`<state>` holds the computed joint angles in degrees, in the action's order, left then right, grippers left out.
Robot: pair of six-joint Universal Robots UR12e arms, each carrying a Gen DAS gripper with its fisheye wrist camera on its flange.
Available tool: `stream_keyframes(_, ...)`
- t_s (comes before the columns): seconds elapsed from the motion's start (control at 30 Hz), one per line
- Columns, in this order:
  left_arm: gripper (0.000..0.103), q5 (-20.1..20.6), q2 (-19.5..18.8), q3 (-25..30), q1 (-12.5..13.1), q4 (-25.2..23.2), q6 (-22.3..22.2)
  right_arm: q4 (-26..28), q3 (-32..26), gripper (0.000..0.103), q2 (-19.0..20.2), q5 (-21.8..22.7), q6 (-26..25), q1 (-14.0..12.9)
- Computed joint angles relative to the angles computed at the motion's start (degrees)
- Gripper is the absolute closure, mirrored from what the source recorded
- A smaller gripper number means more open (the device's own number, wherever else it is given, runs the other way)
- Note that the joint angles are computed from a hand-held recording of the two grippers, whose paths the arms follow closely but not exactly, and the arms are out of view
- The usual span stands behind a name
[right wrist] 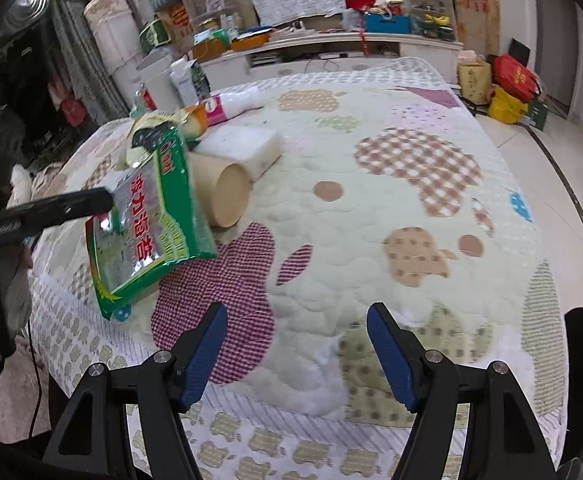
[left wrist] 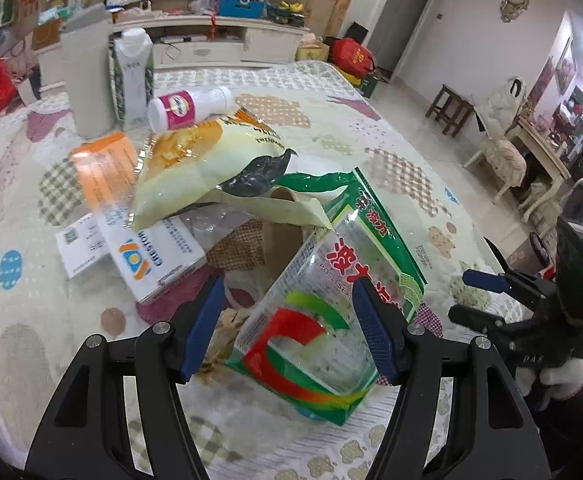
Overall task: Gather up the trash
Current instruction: 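Move both tools back to the bed, left tool reaching toward the green detergent bag, then grasp the green detergent bag with the left tool and lift it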
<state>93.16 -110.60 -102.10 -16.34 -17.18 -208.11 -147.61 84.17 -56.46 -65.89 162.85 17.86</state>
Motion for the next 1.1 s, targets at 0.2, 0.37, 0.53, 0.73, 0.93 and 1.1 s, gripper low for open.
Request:
stream_keyframes(0.2,0.038,-3.9,-1.2,1.5,-0.3,-2.1,4.1,0.9,-0.3,0.033,0.3,-0.6,-0.1,0.4)
stream_keyframes(0.37,0.047,-3.0,-1.5,2.2,-1.8,-2.3,7.1,0.6,-0.3,0.033,0.3,-0.8,0.9,0.1)
stream_keyframes(0.53,0.094,-2.6,-2.3,3.9,-2.9,-7.3,7.7,0.1,0.1,0.033,0.1,-0.3,2.0,-0.3)
stream_keyframes(0.73,0.101,-1.2,-0.5,1.0,-3.6,-1.2,5.1,-0.6,0.8,0.033,-0.4,-0.2,2.0,-0.6)
stream_keyframes(0.93,0.102,2.6,2.4,-2.1,-3.9,1.3,3.7,-0.3,0.8,0.033,-0.4,0.4,1.8,-0.4)
stream_keyframes(1.1,0.102,0.9,4.7,-5.5,-2.1,0.3,-1.0,0.2,0.7,0.033,-0.4,0.6,0.5,0.2)
